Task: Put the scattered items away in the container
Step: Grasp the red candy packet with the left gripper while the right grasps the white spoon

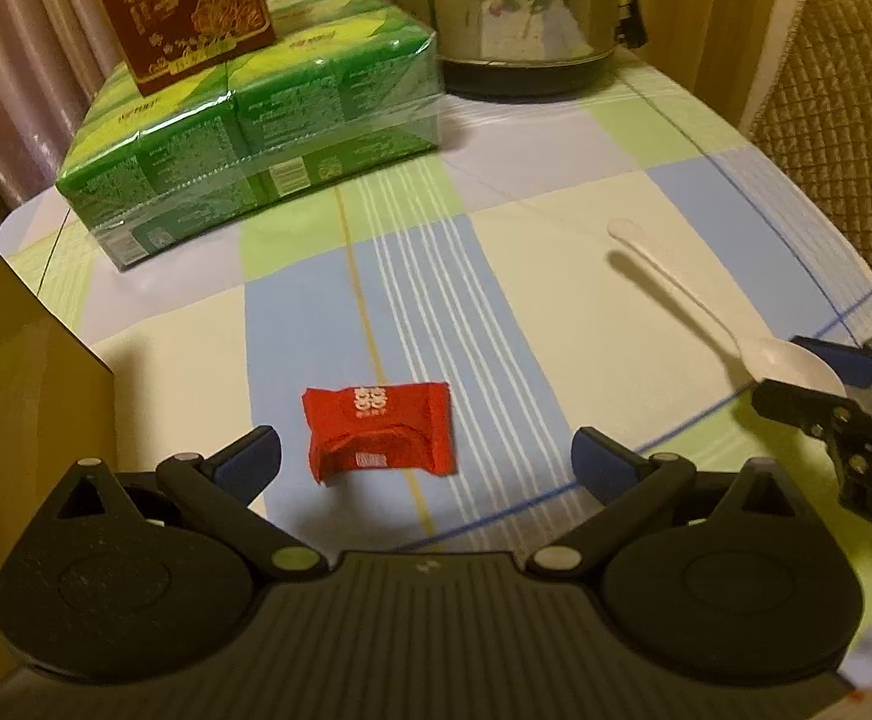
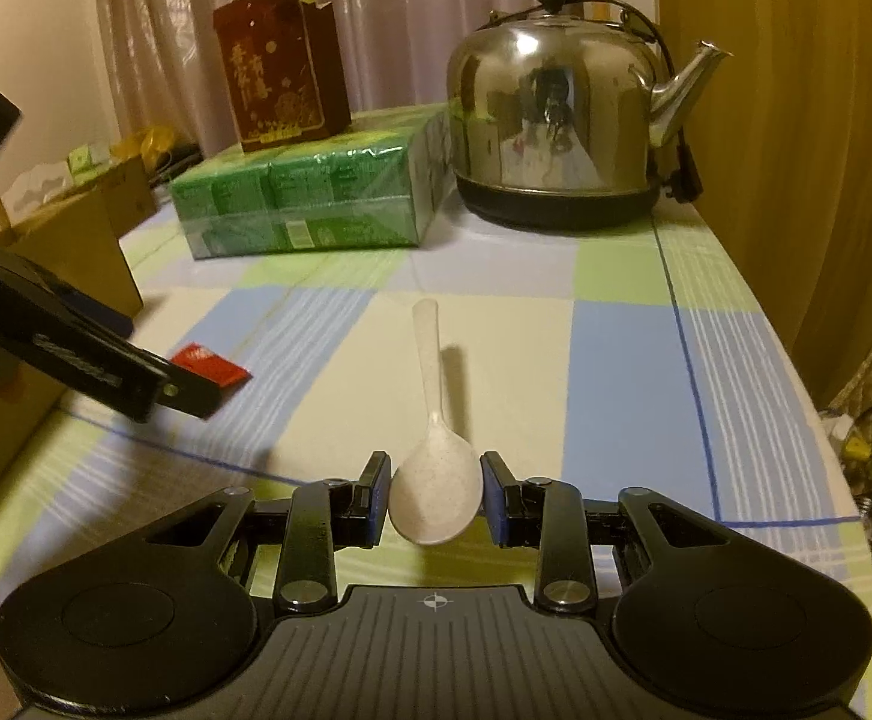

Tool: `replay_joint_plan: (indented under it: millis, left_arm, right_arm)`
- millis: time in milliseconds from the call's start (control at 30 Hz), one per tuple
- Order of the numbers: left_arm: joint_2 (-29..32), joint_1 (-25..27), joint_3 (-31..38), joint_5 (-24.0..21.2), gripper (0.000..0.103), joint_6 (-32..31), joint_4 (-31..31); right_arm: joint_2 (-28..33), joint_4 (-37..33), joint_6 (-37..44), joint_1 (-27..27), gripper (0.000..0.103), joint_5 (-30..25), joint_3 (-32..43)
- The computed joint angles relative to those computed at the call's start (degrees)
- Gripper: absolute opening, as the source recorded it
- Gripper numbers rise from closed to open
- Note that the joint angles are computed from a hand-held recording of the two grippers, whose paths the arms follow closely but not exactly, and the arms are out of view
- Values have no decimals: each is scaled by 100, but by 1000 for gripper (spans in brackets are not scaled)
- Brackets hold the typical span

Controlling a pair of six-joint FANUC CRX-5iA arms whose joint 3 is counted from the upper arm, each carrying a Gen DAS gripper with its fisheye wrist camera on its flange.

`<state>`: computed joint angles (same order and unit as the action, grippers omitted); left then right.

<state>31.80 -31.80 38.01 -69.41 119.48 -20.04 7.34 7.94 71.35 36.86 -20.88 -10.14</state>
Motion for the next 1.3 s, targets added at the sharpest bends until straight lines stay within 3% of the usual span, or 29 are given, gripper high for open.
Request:
replay_joint_plan:
  millis: [67, 400, 767, 867, 1000, 1300]
  left_arm:
    - [69, 66, 35, -4, 95, 6, 66]
    - [283, 230, 218, -319, 93, -116, -29]
    - [285, 503, 29, -62, 85, -230, 485]
    - [181, 605, -182, 193, 65, -277, 773]
    - [202, 577, -77, 86, 42, -266, 758]
    - [-230, 380, -700, 369, 39, -139, 962]
  right_arm:
    - [-15, -40, -17, 4, 29, 39, -9]
    - [-35, 16, -153, 30, 29, 134, -77]
    - [-114, 107, -211, 39, 29, 323, -153]
    - [-141, 261, -345, 60, 29, 367, -205]
    - [-187, 376, -474, 84, 29, 358, -252]
    - [-446, 442, -653, 157, 29, 216, -446]
